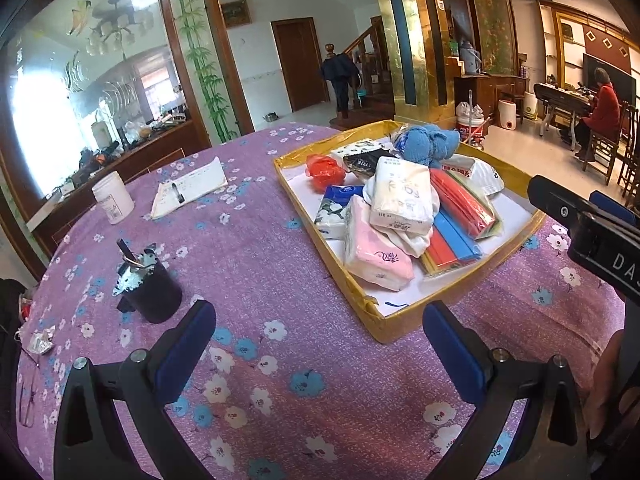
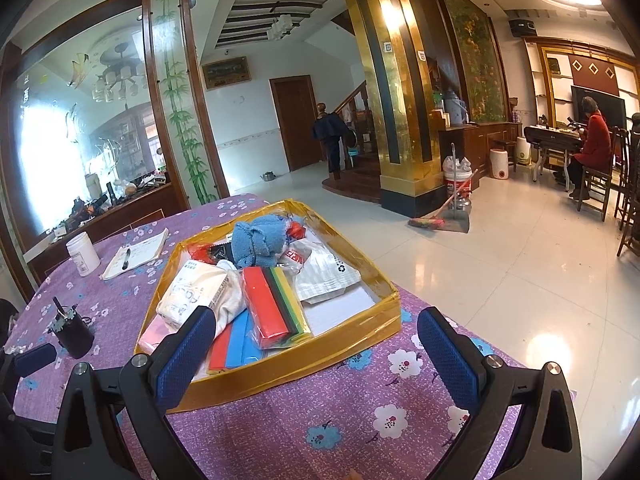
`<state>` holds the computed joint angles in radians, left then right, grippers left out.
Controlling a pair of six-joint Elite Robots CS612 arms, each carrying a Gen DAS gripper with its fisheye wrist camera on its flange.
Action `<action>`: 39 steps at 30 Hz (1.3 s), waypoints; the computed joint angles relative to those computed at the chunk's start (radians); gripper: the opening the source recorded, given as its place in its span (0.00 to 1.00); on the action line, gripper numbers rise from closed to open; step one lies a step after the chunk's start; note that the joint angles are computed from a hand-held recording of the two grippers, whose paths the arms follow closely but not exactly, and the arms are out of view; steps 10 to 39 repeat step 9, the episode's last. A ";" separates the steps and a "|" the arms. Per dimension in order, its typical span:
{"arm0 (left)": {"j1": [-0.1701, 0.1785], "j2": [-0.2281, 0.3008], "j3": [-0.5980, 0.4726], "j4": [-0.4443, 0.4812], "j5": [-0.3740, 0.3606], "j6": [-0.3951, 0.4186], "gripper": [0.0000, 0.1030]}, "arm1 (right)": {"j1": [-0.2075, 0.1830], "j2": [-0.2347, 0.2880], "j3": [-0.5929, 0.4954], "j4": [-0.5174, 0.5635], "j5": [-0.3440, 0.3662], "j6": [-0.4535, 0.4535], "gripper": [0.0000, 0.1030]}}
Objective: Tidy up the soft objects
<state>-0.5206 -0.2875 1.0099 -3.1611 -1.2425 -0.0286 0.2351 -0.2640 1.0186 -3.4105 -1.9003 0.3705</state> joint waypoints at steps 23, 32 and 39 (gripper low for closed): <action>0.001 -0.011 0.020 -0.015 -0.014 -0.004 1.00 | 0.001 -0.004 0.005 0.004 -0.007 -0.002 0.99; 0.001 -0.011 0.020 -0.015 -0.014 -0.004 1.00 | 0.001 -0.004 0.005 0.004 -0.007 -0.002 0.99; 0.001 -0.011 0.020 -0.015 -0.014 -0.004 1.00 | 0.001 -0.004 0.005 0.004 -0.007 -0.002 0.99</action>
